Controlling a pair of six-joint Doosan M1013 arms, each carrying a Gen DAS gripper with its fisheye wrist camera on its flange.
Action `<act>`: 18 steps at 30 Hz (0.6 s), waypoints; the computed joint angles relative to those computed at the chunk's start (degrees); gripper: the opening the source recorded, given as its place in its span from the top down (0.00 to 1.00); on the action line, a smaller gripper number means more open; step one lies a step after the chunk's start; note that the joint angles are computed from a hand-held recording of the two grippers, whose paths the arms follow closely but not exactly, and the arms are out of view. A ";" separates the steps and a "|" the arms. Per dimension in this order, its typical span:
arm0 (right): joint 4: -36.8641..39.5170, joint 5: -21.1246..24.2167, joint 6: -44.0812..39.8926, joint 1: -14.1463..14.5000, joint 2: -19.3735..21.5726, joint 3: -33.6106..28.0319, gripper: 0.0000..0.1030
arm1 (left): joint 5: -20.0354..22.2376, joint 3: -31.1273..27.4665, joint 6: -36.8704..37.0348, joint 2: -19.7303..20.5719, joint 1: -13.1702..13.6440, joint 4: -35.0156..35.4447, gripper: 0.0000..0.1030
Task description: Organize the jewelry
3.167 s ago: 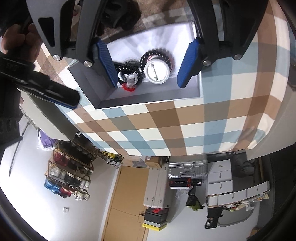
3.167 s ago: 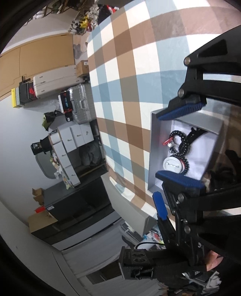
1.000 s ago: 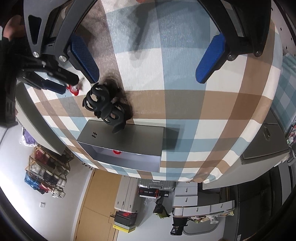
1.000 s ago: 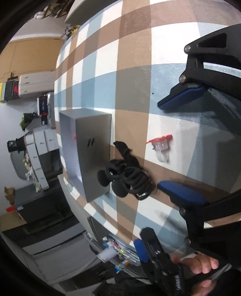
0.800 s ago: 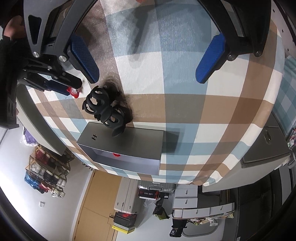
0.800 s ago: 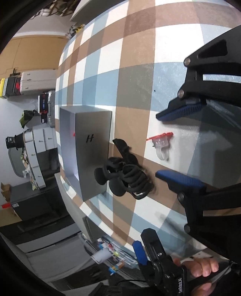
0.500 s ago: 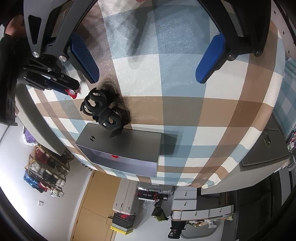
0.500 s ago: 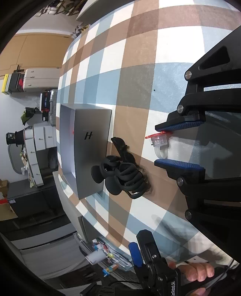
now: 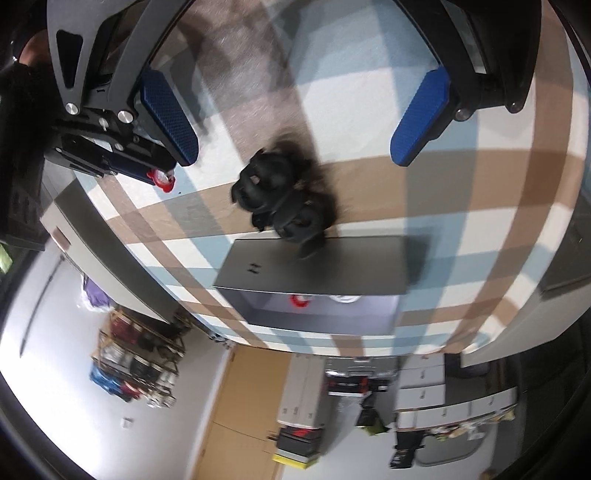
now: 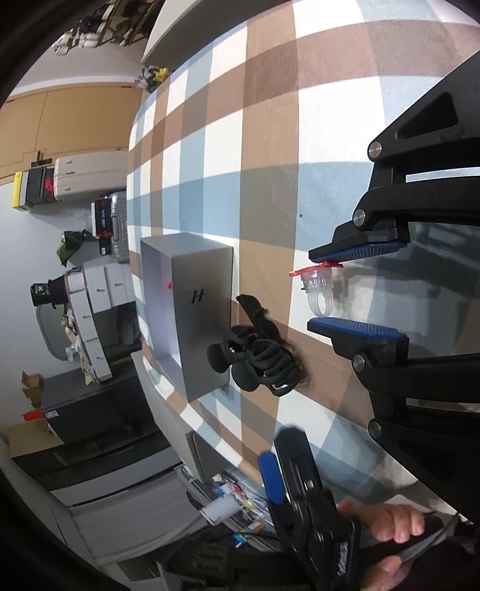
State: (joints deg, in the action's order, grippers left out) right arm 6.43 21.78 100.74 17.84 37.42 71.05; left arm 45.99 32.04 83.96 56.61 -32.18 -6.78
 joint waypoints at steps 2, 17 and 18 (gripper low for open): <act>0.10 -0.99 -0.01 -0.07 -0.46 0.88 0.72 | 2.04 -3.28 0.96 1.72 -0.10 -0.29 0.02; 4.71 -4.55 -1.02 -1.25 -1.70 4.27 0.72 | 14.81 -21.80 1.04 11.02 -0.59 1.23 0.17; 5.47 -4.56 -1.75 -1.28 -1.70 4.29 0.72 | 15.11 -22.04 0.88 11.16 -0.60 1.27 0.25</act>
